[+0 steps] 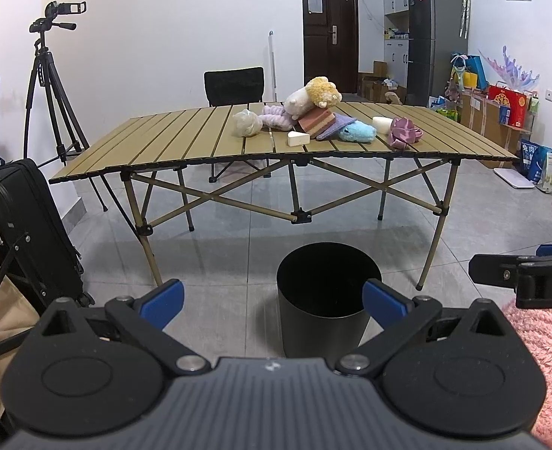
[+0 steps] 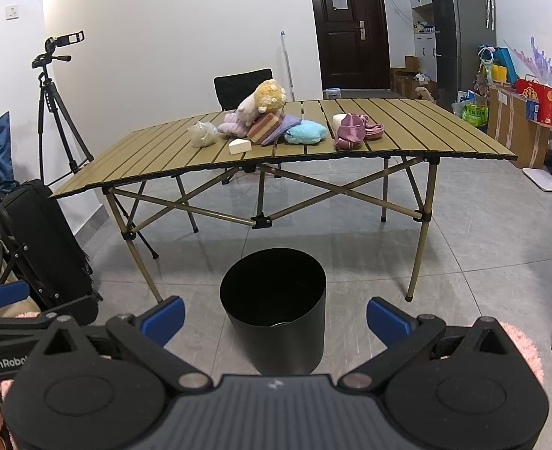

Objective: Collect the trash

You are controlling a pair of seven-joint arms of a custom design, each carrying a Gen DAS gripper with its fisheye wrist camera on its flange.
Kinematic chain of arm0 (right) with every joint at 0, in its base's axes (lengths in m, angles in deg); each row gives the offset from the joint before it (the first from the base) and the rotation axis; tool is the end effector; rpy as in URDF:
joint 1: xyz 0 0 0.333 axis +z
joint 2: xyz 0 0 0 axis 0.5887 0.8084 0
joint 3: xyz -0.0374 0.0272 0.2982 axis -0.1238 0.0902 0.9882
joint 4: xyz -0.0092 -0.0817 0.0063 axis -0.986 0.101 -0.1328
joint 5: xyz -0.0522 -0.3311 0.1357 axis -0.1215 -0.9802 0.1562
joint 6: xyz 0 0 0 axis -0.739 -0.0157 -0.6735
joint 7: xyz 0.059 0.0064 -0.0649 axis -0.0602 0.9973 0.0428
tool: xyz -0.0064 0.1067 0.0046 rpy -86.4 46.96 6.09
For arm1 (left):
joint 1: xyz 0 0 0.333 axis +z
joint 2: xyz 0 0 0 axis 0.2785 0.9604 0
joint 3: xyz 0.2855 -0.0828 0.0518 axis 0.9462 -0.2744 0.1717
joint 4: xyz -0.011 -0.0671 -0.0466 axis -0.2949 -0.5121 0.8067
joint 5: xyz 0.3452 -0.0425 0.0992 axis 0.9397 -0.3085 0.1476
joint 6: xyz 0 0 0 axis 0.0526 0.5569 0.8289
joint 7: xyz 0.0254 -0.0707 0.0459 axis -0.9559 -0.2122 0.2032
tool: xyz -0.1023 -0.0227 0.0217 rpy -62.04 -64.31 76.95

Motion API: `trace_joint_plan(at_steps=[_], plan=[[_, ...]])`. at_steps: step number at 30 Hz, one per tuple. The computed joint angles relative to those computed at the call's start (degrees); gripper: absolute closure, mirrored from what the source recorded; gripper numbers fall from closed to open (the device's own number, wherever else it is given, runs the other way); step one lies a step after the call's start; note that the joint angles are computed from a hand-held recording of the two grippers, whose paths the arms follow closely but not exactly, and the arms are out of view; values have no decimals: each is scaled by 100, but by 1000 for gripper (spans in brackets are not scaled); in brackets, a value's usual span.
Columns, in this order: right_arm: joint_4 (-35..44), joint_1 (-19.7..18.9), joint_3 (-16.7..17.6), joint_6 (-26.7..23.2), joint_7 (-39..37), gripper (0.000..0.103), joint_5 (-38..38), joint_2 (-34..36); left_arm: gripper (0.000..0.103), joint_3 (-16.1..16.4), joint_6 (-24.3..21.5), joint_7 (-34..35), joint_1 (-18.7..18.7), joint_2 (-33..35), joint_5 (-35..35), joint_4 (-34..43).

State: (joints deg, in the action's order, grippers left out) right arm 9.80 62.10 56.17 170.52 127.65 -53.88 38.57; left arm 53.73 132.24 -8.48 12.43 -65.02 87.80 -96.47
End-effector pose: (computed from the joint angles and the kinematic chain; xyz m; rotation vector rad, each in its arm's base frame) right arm 0.6582 0.2939 0.5369 -1.6354 1.6415 -0.6231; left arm 0.6459 -0.0765 0.5422 -1.5686 1.6900 -0.8366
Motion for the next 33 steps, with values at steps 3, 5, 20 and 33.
trace_joint_plan(at_steps=[3, 5, 20, 33], plan=[[4, 1, -1, -2, -2, 0, 2, 2, 0, 18, 19, -26, -14, -4, 24, -8], [-2, 1, -2, 4, -1, 0, 1, -1, 0, 25, 27, -39, -22, -16, 42, -13], [133, 27, -3, -98, -69, 0, -15, 29, 0, 34, 23, -102, -37, -25, 99, -6], [116, 31, -17, -81, -37, 0, -45, 37, 0, 39, 59, -118, -38, -37, 118, -48]])
